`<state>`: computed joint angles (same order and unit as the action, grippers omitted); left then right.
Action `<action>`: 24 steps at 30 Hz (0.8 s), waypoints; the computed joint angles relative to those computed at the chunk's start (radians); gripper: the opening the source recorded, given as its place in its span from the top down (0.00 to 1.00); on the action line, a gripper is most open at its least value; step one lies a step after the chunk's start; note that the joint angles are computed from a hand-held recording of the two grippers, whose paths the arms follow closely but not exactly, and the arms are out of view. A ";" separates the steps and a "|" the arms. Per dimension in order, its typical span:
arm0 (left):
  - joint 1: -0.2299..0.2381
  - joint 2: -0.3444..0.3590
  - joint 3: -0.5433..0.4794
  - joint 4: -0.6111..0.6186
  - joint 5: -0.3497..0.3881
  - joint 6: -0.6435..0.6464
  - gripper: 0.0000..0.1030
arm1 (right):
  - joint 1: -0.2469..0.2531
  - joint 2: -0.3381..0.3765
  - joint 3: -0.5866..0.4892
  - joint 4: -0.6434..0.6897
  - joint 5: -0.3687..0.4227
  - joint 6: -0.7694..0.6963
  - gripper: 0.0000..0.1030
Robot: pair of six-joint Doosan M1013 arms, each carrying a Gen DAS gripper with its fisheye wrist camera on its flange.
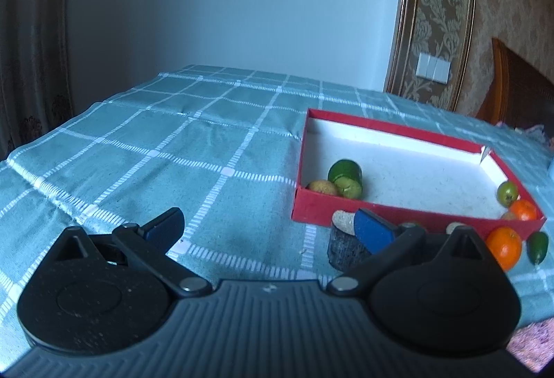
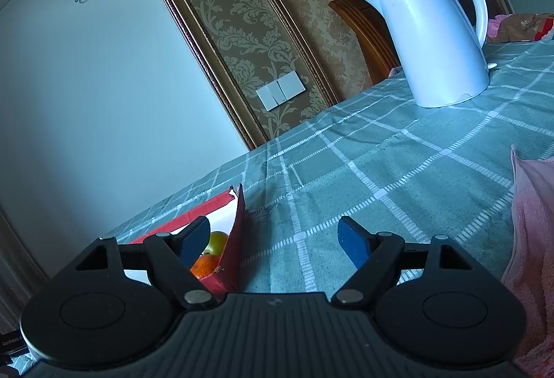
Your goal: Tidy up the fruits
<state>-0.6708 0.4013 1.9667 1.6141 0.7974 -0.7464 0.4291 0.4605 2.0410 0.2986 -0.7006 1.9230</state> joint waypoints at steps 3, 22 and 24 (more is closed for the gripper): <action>-0.007 0.006 -0.008 -0.014 0.017 0.034 0.00 | -0.001 0.000 0.000 -0.004 0.000 0.005 0.21; -0.029 0.006 0.014 0.159 0.030 0.038 0.11 | -0.006 0.002 -0.002 -0.036 0.003 0.032 0.20; -0.020 0.005 0.012 0.163 -0.011 0.054 0.11 | -0.007 0.002 -0.001 -0.037 0.003 0.033 0.20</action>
